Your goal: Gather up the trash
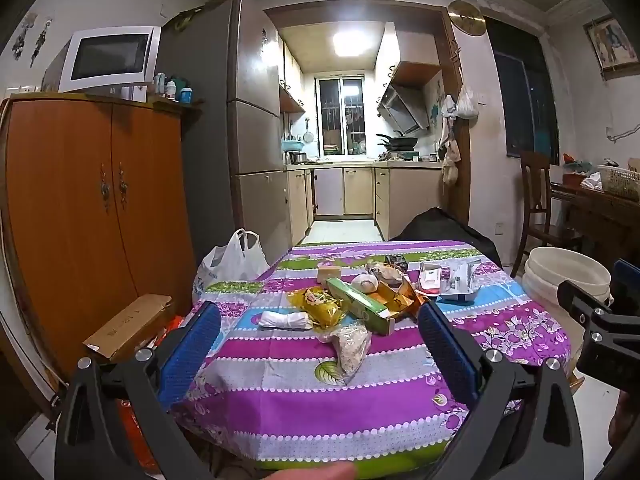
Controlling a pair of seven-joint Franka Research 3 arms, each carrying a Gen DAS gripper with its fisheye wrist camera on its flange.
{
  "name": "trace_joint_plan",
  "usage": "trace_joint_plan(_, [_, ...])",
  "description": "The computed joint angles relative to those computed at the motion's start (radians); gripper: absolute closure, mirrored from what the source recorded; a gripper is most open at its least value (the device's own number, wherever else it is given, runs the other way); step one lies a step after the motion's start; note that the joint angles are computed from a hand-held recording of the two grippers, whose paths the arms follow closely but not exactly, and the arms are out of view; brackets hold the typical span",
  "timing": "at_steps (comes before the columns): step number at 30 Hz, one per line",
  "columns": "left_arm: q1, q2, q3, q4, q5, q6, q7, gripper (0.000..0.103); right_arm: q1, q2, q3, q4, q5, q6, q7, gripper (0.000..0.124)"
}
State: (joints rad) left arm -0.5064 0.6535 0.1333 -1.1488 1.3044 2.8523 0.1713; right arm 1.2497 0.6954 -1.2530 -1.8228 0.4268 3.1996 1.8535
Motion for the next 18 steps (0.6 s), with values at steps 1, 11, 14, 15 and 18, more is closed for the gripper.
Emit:
trace_joint_plan(1, [0.001, 0.001, -0.001, 0.001, -0.002, 0.001, 0.002, 0.005, 0.002, 0.000, -0.001, -0.003, 0.001, 0.002, 0.000, 0.026])
trace_joint_plan(11, [-0.001, 0.006, 0.006, 0.004, -0.002, 0.008, 0.001, 0.005, 0.008, 0.004, -0.003, -0.007, 0.008, -0.003, 0.003, 0.026])
trace_joint_plan(14, [-0.003, 0.008, 0.009, 0.005, 0.007, 0.013, -0.008, 0.005, -0.003, -0.003, 0.008, -0.003, 0.005, -0.005, 0.009, 0.026])
trace_joint_plan(15, [-0.005, 0.004, 0.013, -0.001, 0.015, 0.016, -0.016, 0.005, -0.004, -0.004, 0.010, -0.003, 0.004, -0.006, 0.012, 0.026])
trace_joint_plan(18, [-0.006, 0.004, 0.012, -0.001, 0.022, 0.013, -0.026, 0.005, -0.009, -0.012, 0.014, -0.003, 0.000, -0.007, 0.021, 0.026])
